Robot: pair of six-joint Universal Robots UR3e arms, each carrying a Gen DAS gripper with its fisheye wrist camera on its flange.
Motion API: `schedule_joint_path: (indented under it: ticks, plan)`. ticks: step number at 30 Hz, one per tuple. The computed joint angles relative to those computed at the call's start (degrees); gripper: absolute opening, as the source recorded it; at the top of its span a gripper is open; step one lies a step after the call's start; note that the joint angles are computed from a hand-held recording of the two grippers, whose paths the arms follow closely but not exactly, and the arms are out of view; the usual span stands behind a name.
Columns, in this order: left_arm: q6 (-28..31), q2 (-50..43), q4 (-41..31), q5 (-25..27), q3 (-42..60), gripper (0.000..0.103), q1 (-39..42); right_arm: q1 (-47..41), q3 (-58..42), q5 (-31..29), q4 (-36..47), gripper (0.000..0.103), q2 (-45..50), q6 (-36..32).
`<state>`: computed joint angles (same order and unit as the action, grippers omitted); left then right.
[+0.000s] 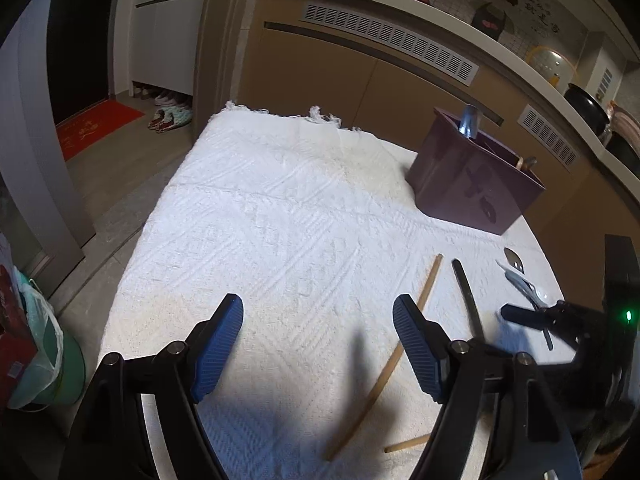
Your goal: Organize utensils
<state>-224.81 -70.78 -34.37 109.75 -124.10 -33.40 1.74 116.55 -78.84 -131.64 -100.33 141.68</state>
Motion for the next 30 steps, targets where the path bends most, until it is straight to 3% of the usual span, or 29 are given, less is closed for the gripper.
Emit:
schedule_joint_path:
  ticks: [4, 7, 9, 14, 16, 17, 24, 30]
  plan:
    - [1.74, -3.52, 1.9, 0.3, 1.29, 0.078, -1.83, -9.8, -0.51, 3.21, 3.57, 0.061, -0.86, -4.48]
    - [3.32, -6.6, 2.47, -0.31, 3.18, 0.078, -2.97, -11.86, -2.74, 4.62, 4.78, 0.057, 0.86, -4.99]
    - [4.24, -8.26, 2.3, 0.12, 4.66, 0.078, -4.17, -10.69, -4.56, 5.96, 5.84, 0.038, 2.37, -6.1]
    - [6.96, -11.18, -0.01, 3.56, 8.6, 0.077, -8.13, -3.55, -6.27, 6.81, 0.27, 0.034, 7.94, -4.67]
    - [8.47, -11.14, -0.6, 2.49, 9.24, 0.075, -8.33, -2.21, -8.33, 7.25, -0.17, 0.026, 10.33, -4.05]
    - [9.34, -11.17, -0.79, 1.6, 9.52, 0.074, -8.18, -2.34, -8.87, 7.47, 1.3, 0.015, 9.92, -4.34]
    - [19.34, -17.91, -6.62, -5.43, 19.2, 0.055, -4.65, -7.16, -4.95, 8.71, 2.03, 0.012, 6.02, -6.4]
    - [27.28, -30.18, -20.52, -8.73, 37.26, 0.022, -0.59, -16.27, -0.57, 12.17, 6.45, 0.012, -0.23, -12.95]
